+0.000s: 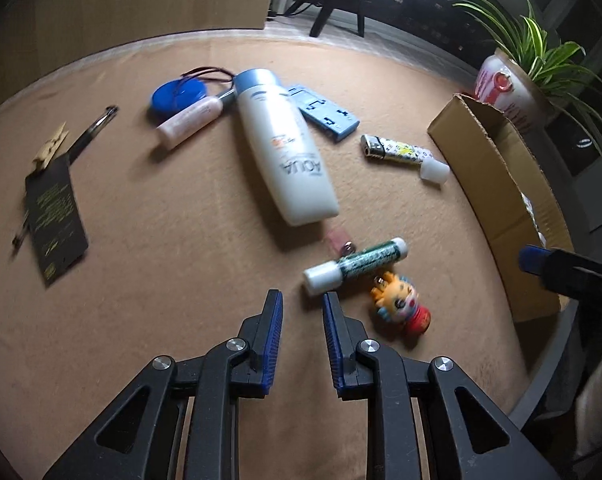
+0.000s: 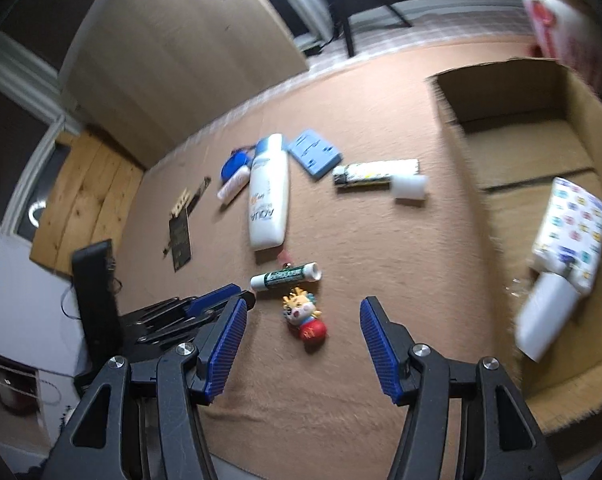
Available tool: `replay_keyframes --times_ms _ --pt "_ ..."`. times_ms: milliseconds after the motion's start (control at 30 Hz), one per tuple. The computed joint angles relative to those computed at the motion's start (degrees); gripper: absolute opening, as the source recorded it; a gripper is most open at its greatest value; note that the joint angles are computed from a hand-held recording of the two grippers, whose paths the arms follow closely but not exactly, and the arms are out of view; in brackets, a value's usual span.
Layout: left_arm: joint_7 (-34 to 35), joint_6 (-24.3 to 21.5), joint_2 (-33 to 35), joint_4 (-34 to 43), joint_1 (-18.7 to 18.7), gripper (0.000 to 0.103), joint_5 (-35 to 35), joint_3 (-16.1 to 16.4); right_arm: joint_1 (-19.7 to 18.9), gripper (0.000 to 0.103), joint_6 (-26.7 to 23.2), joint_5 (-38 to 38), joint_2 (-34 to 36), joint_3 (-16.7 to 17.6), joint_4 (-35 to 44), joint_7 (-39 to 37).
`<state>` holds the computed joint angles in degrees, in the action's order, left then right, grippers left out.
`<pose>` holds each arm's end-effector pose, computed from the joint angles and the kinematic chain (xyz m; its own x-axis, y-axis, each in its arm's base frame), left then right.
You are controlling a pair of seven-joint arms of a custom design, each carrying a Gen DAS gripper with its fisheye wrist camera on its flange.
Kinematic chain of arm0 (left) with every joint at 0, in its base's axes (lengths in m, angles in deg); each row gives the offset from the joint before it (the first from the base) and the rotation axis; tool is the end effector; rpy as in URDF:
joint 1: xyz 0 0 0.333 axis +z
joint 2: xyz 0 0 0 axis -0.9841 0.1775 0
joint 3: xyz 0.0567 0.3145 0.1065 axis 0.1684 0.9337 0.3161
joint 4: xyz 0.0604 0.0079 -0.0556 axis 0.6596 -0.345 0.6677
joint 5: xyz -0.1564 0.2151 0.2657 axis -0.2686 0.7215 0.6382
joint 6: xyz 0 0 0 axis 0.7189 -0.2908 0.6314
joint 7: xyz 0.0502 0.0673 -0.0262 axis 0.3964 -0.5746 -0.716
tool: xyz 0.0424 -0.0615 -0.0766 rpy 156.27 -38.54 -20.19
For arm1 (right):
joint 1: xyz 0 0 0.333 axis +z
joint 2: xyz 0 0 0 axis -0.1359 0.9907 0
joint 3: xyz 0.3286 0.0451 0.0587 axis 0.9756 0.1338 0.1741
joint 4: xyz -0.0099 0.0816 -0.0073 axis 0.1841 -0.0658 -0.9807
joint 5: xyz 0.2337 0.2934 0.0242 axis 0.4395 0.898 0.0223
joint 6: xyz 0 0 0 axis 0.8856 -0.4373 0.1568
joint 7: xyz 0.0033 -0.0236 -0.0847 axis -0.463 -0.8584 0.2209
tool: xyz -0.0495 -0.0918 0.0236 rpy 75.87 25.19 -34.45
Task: Organize objects
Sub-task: 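Move the right tool back to the green lip balm and dragon keychain, then grasp the dragon keychain with the right gripper while the left gripper grasps the lip balm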
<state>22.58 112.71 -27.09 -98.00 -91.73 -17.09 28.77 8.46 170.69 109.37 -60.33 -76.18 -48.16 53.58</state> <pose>0.7202 -0.3042 0.4146 -0.6267 -0.7325 0.2660 -0.7669 0.5191 -0.3774 0.6181 0.2594 0.4402 -0.0995 -0.8715 -0.4803 -0.8998 0.2848 -0.3305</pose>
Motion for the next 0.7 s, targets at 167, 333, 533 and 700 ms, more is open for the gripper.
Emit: replay_keyframes --times_ms 167,333,533,700 --pt "1.06 1.49 -1.33 -1.9 0.95 0.022 -0.71 -0.29 2.5 0.054 -5.86 -6.09 5.77 -1.64 6.58 1.03" --pt "2.7 1.3 -0.92 -1.04 1.08 0.022 -0.85 -0.57 3.2 0.041 -8.98 -8.93 8.9 -1.94 10.2 1.8" --pt "6.32 0.28 0.49 1.5 0.22 0.023 -0.43 -1.17 3.49 0.03 -10.15 -10.77 9.75 -2.32 11.32 2.16" --pt "9.13 -1.54 2.81 5.76 -1.89 0.025 1.38 -0.74 2.33 0.027 -10.04 -9.4 9.15 -1.81 10.41 1.61"
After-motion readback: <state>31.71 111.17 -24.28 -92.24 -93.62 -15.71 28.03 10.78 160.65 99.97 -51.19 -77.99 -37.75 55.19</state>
